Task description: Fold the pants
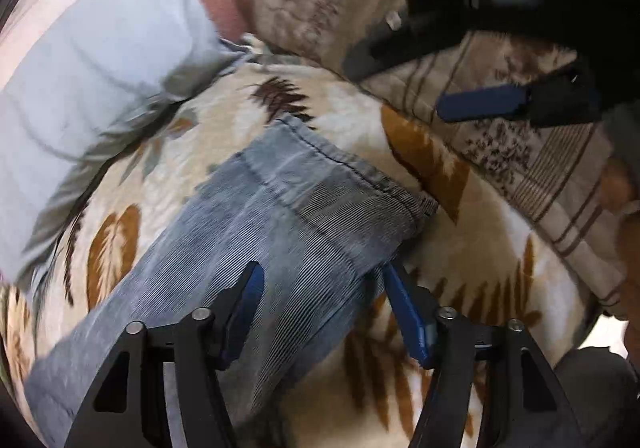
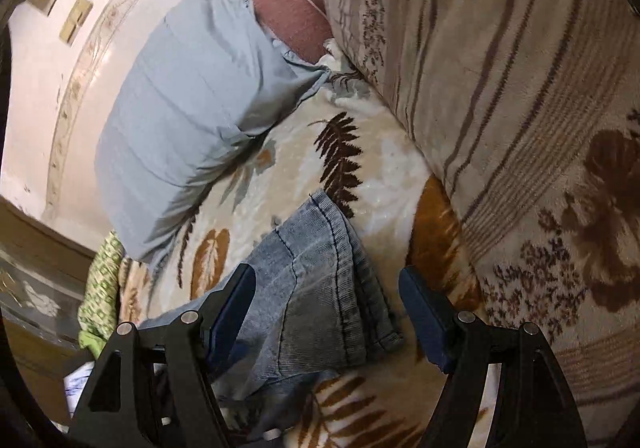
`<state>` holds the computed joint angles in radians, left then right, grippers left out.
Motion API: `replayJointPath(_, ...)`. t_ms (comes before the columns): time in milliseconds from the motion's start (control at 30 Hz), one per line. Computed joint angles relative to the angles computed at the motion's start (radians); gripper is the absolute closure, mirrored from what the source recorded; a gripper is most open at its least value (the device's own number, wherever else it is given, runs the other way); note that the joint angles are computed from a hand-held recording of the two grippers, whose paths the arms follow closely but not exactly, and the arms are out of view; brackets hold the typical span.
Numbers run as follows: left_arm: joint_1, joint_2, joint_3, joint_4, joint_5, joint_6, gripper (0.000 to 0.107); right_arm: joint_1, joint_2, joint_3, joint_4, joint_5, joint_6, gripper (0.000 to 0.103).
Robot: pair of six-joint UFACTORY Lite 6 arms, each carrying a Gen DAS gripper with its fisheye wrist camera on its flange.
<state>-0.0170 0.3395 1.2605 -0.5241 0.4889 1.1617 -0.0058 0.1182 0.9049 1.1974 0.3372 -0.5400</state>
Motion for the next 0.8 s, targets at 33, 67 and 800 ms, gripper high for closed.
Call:
replayJointPath(33, -0.034, 0.025, 0.011, 0.061, -0.021, -0.059, 0.064, -0.005, 0.005, -0.001, 0.033, 0.007, -0.035, 0.027)
replayJointPath(67, -0.059, 0.045, 0.022, 0.130, -0.034, -0.134, 0.083, -0.008, 0.011, 0.000, 0.060, 0.010, -0.061, 0.027)
replayJointPath(800, -0.100, 0.171, 0.070, 0.035, -0.017, -0.085, 0.048, -0.045, 0.088, -0.003, 0.270, 0.068, -0.250, 0.027)
